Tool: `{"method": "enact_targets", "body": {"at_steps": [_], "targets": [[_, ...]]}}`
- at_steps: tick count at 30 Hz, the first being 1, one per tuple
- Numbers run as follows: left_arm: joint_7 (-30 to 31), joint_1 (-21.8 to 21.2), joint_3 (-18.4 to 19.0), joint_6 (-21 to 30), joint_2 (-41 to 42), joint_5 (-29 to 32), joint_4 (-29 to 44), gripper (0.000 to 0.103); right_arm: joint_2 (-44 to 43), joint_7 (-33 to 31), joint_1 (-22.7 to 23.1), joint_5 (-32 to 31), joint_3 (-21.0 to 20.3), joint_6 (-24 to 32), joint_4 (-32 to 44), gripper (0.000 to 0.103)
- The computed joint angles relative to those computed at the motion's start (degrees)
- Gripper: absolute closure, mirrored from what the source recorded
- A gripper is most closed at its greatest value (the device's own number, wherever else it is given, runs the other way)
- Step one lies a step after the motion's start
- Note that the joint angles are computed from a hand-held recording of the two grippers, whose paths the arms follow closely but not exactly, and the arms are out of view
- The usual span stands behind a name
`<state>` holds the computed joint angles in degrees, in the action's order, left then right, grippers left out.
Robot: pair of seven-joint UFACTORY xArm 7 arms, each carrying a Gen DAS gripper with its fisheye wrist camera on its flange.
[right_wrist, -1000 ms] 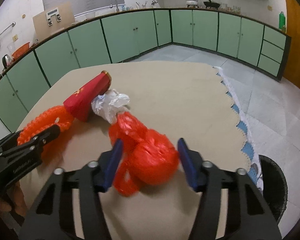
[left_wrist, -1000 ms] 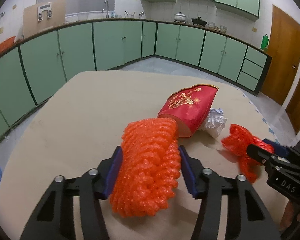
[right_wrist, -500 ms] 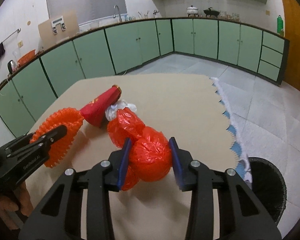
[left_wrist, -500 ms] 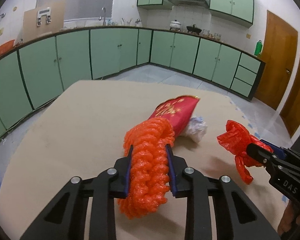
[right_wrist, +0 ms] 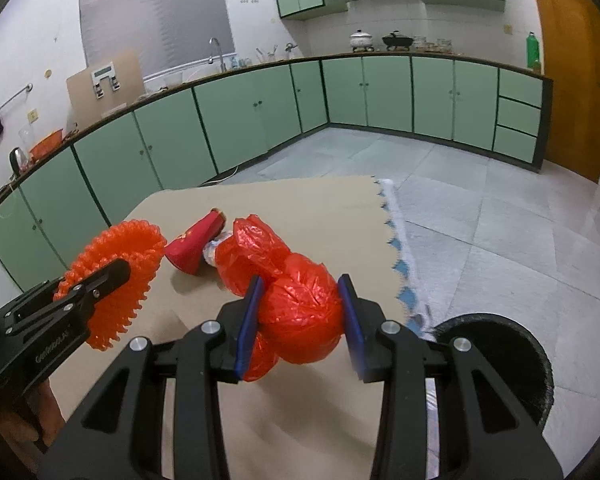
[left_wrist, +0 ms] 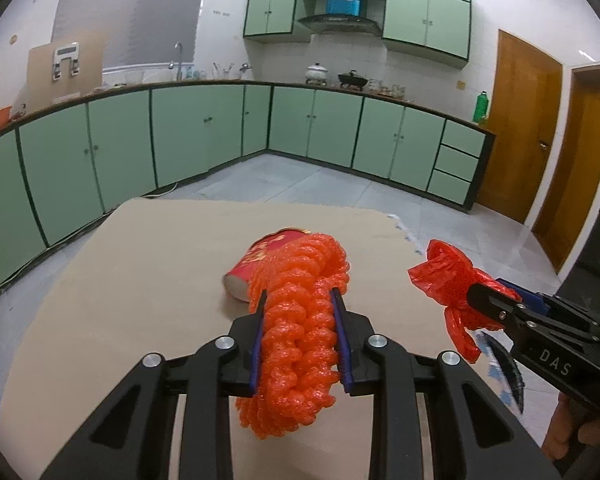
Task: Collect trash
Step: 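Carry the orange net and red bag over the black bin and open both tools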
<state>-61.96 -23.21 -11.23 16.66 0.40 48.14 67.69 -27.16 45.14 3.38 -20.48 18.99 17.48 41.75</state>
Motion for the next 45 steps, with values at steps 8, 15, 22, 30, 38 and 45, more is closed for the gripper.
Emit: {"method": "enact_targets", "body": {"at_steps": [8, 15, 22, 30, 38, 45], "targets": [[0.34, -3.11, -0.97, 0.42, 2.18, 0.42, 3.07, 0.075, -9.24, -1.74, 0.27, 2.47, -2.40, 3.35, -5.69, 0.066], [1.11, -7.82, -0.50, 0.74, 6.07, 0.22, 7.34, 0.075, -17.31, -3.94, -0.94, 4.56, -3.70, 6.87, -10.16, 0.066], [4.40, -13.27, 1.11, 0.43, 10.87, -2.56, 12.21, 0.075, -25.24, -6.41, -3.14, 5.87, -5.58, 10.42, -14.43, 0.066], [10.25, -19.46, 3.00, 0.09, 17.47, -7.64, 19.58, 0.075, -32.81, -10.02, -6.69, 6.74, -8.29, 13.93, -18.80, 0.066], [16.56, -24.90, 4.95, 0.51, 24.52, -13.60, 27.88, 0.075, -37.38, -13.41, -10.40, 7.40, -11.08, 15.07, -22.87, 0.066], [22.04, -28.80, 6.45, 2.69, 32.37, -19.06, 37.75, 0.075, -37.78, -16.69, -14.26, 7.80, -13.79, 13.76, -25.24, 0.066]]}}
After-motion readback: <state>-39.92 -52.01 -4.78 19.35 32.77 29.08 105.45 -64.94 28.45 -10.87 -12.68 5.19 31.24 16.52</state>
